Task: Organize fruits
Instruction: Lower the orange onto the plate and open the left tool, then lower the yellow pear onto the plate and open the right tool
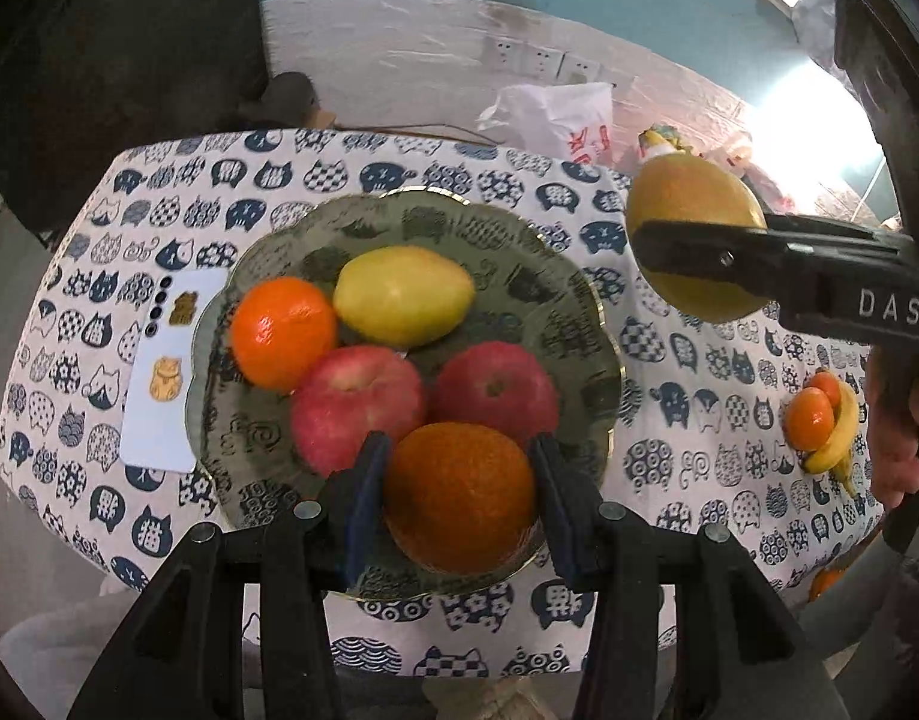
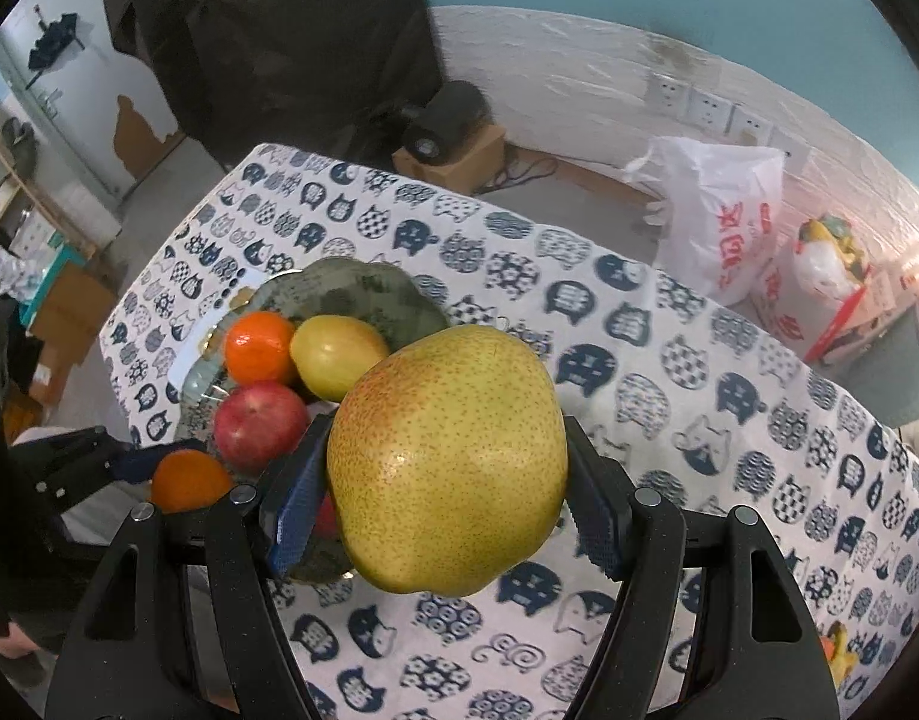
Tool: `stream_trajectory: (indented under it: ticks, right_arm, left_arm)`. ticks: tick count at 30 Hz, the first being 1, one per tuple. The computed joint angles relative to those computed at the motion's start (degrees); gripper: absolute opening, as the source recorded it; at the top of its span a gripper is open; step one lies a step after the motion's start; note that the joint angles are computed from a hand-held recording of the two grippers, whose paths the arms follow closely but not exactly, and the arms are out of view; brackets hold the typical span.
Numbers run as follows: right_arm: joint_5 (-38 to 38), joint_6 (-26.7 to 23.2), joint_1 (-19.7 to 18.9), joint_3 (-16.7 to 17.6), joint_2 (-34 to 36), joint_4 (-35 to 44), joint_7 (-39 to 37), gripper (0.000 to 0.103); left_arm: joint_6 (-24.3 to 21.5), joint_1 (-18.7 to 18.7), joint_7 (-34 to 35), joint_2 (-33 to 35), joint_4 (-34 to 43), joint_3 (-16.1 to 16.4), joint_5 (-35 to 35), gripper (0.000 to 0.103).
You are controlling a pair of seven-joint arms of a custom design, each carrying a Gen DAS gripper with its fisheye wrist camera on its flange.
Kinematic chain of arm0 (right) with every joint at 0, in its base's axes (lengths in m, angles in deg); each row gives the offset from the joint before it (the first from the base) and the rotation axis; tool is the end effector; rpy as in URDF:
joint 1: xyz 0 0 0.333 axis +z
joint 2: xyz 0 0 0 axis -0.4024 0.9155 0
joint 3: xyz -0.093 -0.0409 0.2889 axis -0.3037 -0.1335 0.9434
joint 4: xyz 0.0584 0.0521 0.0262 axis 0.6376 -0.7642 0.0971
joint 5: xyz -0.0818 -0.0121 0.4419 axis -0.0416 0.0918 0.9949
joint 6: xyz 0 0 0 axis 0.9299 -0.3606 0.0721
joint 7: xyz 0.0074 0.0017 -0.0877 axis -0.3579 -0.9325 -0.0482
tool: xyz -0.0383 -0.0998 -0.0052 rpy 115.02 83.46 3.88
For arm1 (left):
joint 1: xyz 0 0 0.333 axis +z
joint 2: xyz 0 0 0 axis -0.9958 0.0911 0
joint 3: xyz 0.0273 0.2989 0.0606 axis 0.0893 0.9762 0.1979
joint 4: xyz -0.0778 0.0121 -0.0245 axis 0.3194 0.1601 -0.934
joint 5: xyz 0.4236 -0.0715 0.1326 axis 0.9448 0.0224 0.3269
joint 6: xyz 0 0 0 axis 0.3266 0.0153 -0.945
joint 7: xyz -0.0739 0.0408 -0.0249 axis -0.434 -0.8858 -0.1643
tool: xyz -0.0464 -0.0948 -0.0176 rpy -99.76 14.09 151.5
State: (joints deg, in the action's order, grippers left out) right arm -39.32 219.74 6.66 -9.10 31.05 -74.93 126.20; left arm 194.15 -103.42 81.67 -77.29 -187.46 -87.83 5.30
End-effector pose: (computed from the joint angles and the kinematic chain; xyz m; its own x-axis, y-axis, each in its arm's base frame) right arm 0.5697 0.4387 0.5203 0.1400 -0.9723 -0.1873 -0.8784 -0.0346 -0.4767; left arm 0.5454 -0.3696 0.5141 -0.3931 -0.9100 0.1321 -0.8624 0.3151 -0.3961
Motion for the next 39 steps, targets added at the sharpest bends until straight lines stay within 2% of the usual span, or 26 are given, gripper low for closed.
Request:
stream_trajectory:
  ticks: [16, 18, 20, 28, 31, 33, 39]
  right_arm:
    - [1.7, -4.4, 2.2, -0.8, 10.8, 11.9, -3.5, 0.073]
    - [1.9, -5.0, 2.4, -1.0, 11.6, 12.9, -3.9, 0.073]
    - [2.1, -5.6, 2.6, -1.0, 12.6, 14.0, -4.4, 0.073]
    - [3.0, -8.5, 3.1, -1.4, 14.8, 16.5, -5.6, 0.073]
    - [1.3, -7.5, 3.7, -2.4, 14.0, 15.5, -3.6, 0.074]
    - [1.9, -4.8, 3.1, -2.1, 12.8, 13.9, -3.5, 0.075]
    - [1.0, -3.2, 3.2, -1.8, 11.5, 13.6, -3.5, 0.075]
  left_arm:
    - [-3.0, 0.9, -0.8, 1.2, -1.1, 0.6, 1.1, 0.048]
    - [-2.9, 1.0, -1.0, 1.1, -1.1, 0.6, 1.1, 0.053]
    - [-2.8, 1.0, -1.5, 0.9, -1.2, 0.7, 1.6, 0.062]
    - [-3.1, 1.3, -1.9, 0.9, -1.1, 0.8, 1.1, 0.063]
    - [-2.9, 1.4, -1.9, 0.8, -1.0, 0.8, 0.7, 0.063]
    - [-2.8, 1.4, -1.7, 0.7, -0.9, 0.7, 0.5, 0.063]
    - [-2.2, 1.4, -2.1, -0.2, -1.2, 0.7, 0.1, 0.063]
